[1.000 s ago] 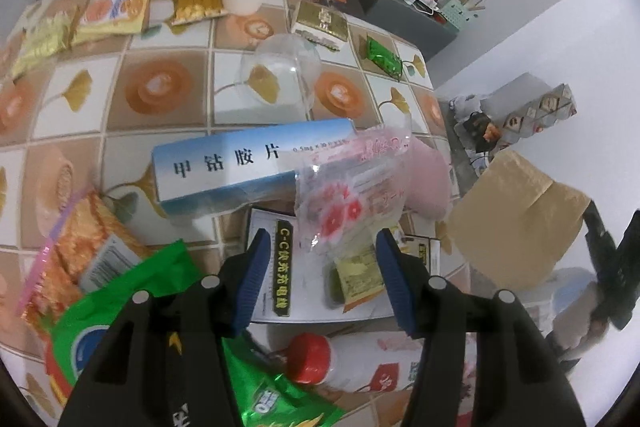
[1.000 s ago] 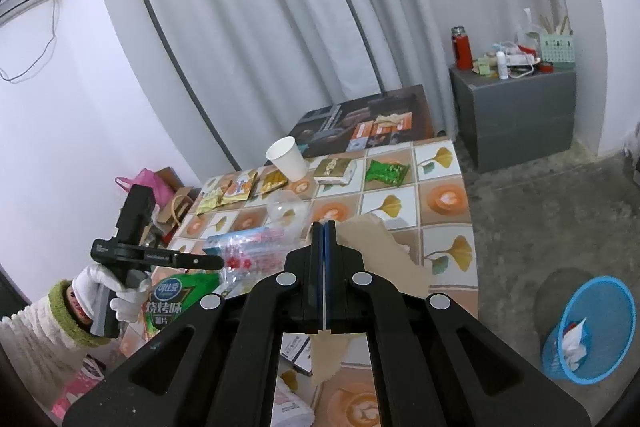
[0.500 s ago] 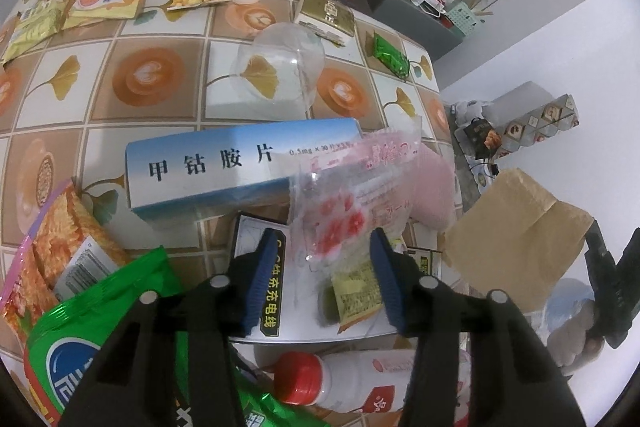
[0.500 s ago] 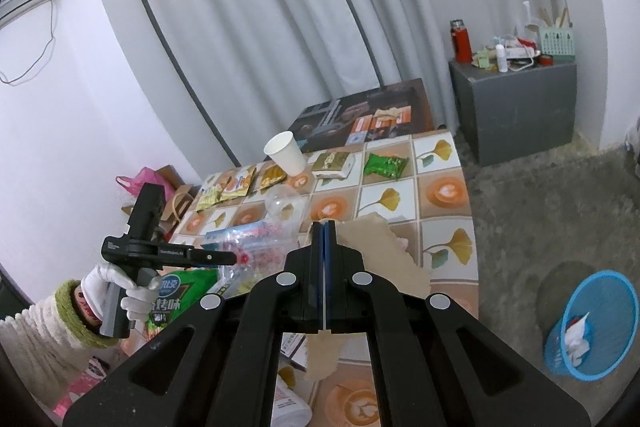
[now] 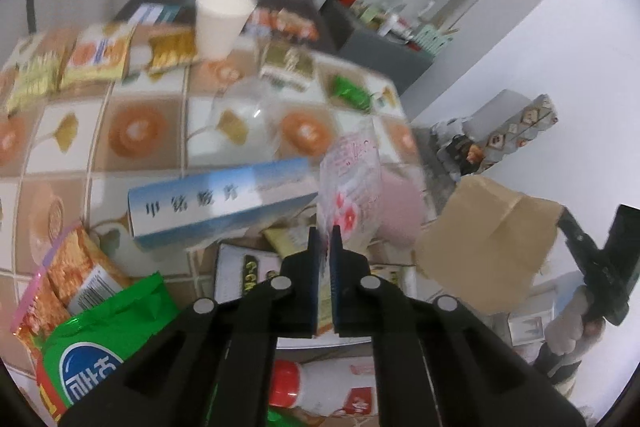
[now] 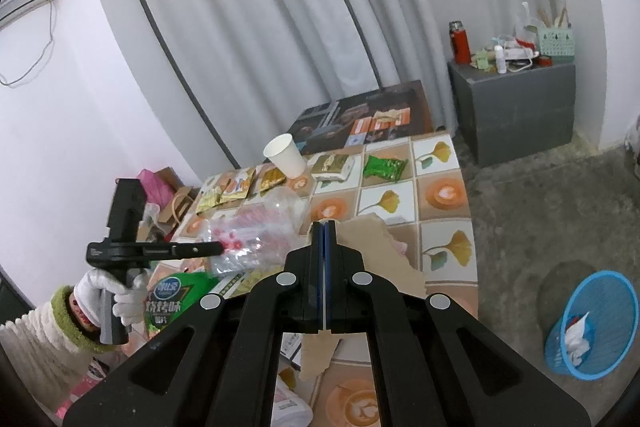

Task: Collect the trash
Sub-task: 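Lift the brown paper bag with the right gripper while the left lifts the plastic bag, then carry both bags over the blue wastebasket and open both grippers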

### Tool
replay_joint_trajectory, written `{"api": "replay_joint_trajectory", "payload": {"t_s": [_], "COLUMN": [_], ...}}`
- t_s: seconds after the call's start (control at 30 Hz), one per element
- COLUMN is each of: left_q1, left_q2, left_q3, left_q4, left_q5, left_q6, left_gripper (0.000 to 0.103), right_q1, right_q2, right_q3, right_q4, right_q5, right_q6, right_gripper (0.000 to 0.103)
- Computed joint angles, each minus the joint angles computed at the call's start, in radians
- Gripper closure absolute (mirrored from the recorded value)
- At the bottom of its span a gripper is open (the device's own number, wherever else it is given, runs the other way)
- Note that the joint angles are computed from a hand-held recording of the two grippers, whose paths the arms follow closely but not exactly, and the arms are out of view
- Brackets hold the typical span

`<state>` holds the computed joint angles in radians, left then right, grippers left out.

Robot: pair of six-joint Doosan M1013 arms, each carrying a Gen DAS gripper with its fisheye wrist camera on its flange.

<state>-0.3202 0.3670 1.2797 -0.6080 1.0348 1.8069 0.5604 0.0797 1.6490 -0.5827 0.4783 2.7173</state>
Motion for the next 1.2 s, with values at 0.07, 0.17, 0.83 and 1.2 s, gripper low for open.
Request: {"api": "replay_joint_trajectory", "payload": {"t_s": [0.07, 0.17, 0.83, 1.2], "left_q1": [-0.005, -0.018, -0.337, -0.515], "left_q2": [-0.021, -0.05, 0.065, 0.293], "left_q3": [0.009, 0.016, -0.151, -0.366], "left_q4": [-0.014, -0.037, -0.012, 0.143], "left_q5": [-0.026, -0.053, 0.036, 0.147], "left_q6": [0.03, 0.074, 0.149, 0.008], "left_gripper": [0.099, 0.099, 0.099, 0.099], "right_q1": [0.004, 0.01, 0.002, -0.225], "right_q2": [-0.01, -0.029, -0.289, -0.348], "right_q3": [0.006, 0.019, 0.268, 0.442], "right_q4": [-0.039, -0.098, -0.345, -0.174], "right_q5": [0.0, 0.002, 0.309, 0.189], "right_q6": [0.036, 0.092, 0.499, 0.558], "right_gripper": [0.103, 0.103, 0.103, 0.103]}}
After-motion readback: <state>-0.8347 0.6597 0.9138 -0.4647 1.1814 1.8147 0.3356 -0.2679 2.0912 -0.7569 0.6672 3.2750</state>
